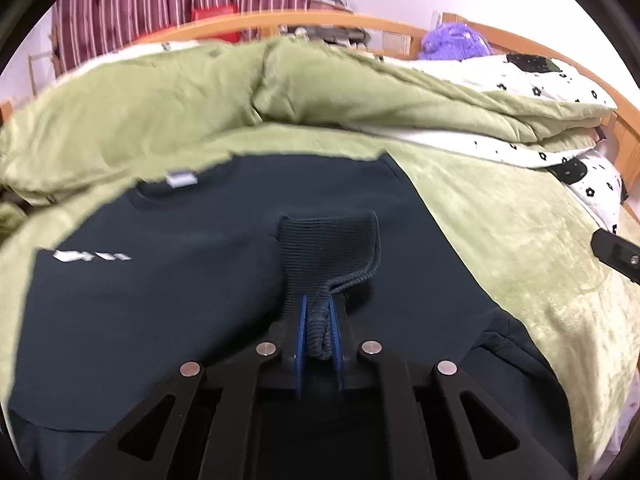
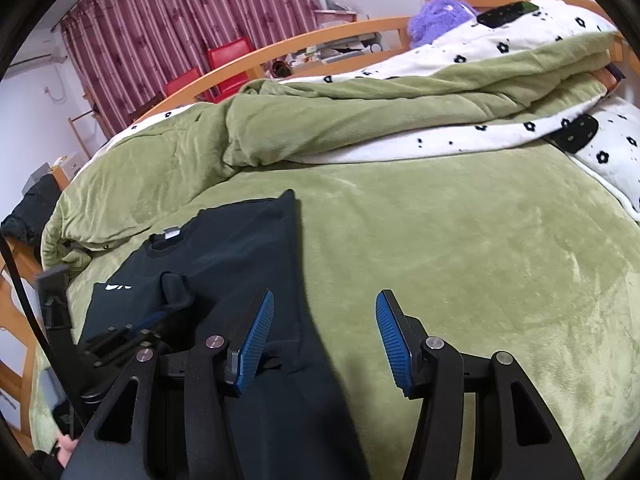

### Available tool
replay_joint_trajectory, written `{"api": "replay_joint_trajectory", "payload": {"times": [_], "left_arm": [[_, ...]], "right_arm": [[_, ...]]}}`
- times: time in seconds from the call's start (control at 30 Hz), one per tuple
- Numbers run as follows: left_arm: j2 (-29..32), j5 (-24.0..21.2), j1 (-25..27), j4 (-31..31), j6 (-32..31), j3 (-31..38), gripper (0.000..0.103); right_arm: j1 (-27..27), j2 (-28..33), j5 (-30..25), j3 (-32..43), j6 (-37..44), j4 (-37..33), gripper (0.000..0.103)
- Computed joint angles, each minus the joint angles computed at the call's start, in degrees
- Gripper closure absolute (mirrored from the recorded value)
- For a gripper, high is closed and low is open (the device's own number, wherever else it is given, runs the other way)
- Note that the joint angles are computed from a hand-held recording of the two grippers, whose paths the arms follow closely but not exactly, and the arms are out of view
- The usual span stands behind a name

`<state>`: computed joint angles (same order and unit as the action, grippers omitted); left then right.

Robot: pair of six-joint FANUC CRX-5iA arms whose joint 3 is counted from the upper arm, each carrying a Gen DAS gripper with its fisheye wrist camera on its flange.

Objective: Fold small clothes

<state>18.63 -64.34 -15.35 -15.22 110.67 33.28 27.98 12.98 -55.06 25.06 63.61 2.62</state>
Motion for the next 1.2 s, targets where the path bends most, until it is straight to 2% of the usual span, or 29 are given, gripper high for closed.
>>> {"api": "replay_joint_trajectory", "payload": {"times": [0.17, 0.4, 0.5, 0.63, 0.7, 0.77, 0.83, 1.13, 1.2], "left_arm": [[-6.8, 0.3, 1.5, -5.8, 2.1, -3.7, 0.093], [-16.6, -0.7, 9.2, -8.5, 3.8, -12.6, 0.093], [-19.9, -0.4, 14.2, -6.4, 4.1, -16.8, 0.09], [-23.3, 0.5, 21.4, -0.1, 2.3, -22.9, 0.087], [-24.3, 1.1, 23.3, 1.7, 1.5, -25.3, 0.082], [-25.1, 2.9, 25.3, 4.1, 0.2, -27.9, 0.065], [-26.1, 5.2, 26.7, 6.1, -0.4, -30.7, 0.052], [-24.1, 7.4, 29.1, 13.8, -6.8, -35.2, 0.051], [-24.0, 8.3, 28.7, 13.1, -6.4, -35.7, 0.051]], "right_arm": [[2.4, 0.0, 0.7, -0.4, -1.1, 3.3, 0.05], [5.6, 1.1, -0.1, 0.4, -1.4, 6.1, 0.05], [7.3, 1.9, -0.5, 1.0, -0.6, 7.2, 0.05], [8.5, 3.9, -2.0, 2.8, 1.0, 7.1, 0.05], [9.0, 5.0, -3.0, 3.6, 1.6, 7.5, 0.05], [9.5, 5.8, -3.8, 3.7, 1.8, 8.6, 0.05], [9.8, 6.6, -4.5, 4.0, 1.9, 9.4, 0.05], [9.4, 9.7, -7.4, 6.0, 3.9, 8.8, 0.05], [9.4, 10.3, -7.9, 6.0, 4.4, 9.3, 0.05]]}}
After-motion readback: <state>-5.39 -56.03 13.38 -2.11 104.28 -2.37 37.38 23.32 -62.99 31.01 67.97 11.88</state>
